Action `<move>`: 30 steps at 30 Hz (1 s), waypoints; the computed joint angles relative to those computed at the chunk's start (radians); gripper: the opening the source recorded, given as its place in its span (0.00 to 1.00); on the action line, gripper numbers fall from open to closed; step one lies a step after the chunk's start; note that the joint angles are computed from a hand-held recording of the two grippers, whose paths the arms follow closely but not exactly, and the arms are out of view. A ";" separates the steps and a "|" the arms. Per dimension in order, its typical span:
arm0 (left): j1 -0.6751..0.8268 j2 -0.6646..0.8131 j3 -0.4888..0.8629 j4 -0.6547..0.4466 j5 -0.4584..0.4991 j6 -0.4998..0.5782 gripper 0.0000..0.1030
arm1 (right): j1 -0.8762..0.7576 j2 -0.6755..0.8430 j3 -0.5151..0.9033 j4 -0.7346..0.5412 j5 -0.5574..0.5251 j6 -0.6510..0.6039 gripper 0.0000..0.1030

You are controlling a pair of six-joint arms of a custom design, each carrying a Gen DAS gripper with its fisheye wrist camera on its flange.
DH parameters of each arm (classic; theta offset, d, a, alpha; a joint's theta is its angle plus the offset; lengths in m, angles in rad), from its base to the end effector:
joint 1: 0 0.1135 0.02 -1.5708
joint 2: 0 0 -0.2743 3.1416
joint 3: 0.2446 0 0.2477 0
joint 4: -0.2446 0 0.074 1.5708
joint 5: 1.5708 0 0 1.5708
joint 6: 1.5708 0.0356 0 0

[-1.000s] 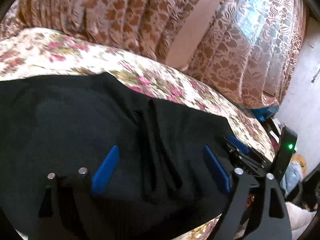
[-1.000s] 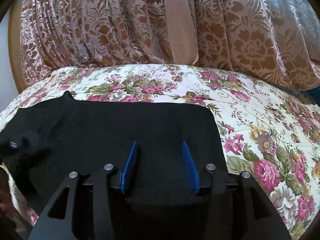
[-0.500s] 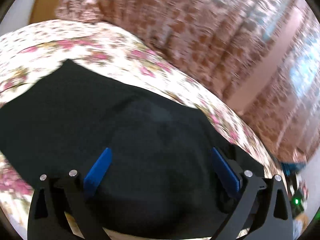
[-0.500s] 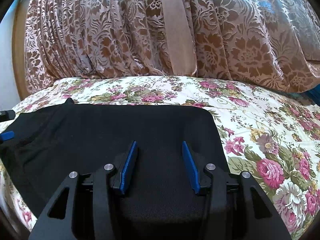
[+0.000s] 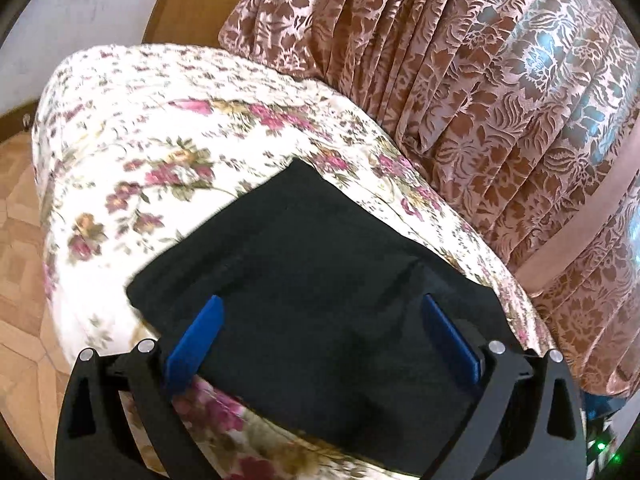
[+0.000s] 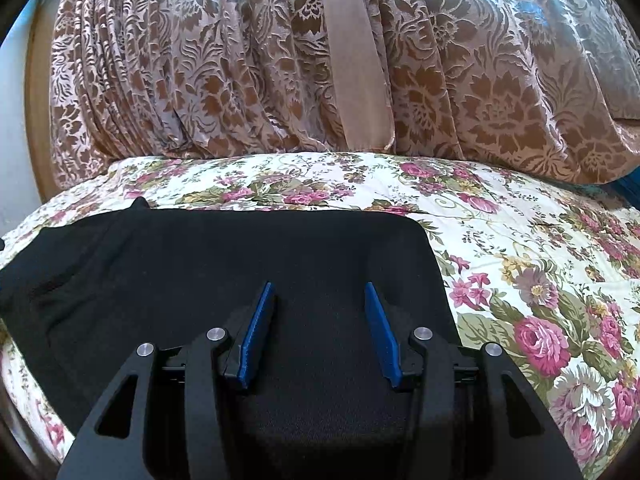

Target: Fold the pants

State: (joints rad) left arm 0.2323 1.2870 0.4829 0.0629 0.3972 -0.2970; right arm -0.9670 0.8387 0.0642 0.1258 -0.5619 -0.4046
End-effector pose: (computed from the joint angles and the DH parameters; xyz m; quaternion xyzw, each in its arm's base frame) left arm 0.2289 0.0400 0.1732 -0.1579 0.8868 -0.1933 0.3890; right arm 0.0913 -0.0990 0.1294 0.1203 0.8609 -0.0785 0.4881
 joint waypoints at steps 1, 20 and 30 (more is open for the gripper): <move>0.005 0.001 0.002 0.002 -0.010 0.006 0.96 | 0.000 0.000 0.000 0.000 0.000 0.000 0.46; 0.107 0.049 0.005 0.043 0.059 0.073 0.96 | -0.001 0.001 0.003 -0.005 -0.001 -0.002 0.46; 0.226 0.013 -0.003 -0.005 0.211 0.040 0.96 | -0.003 -0.010 0.000 -0.012 -0.007 0.000 0.46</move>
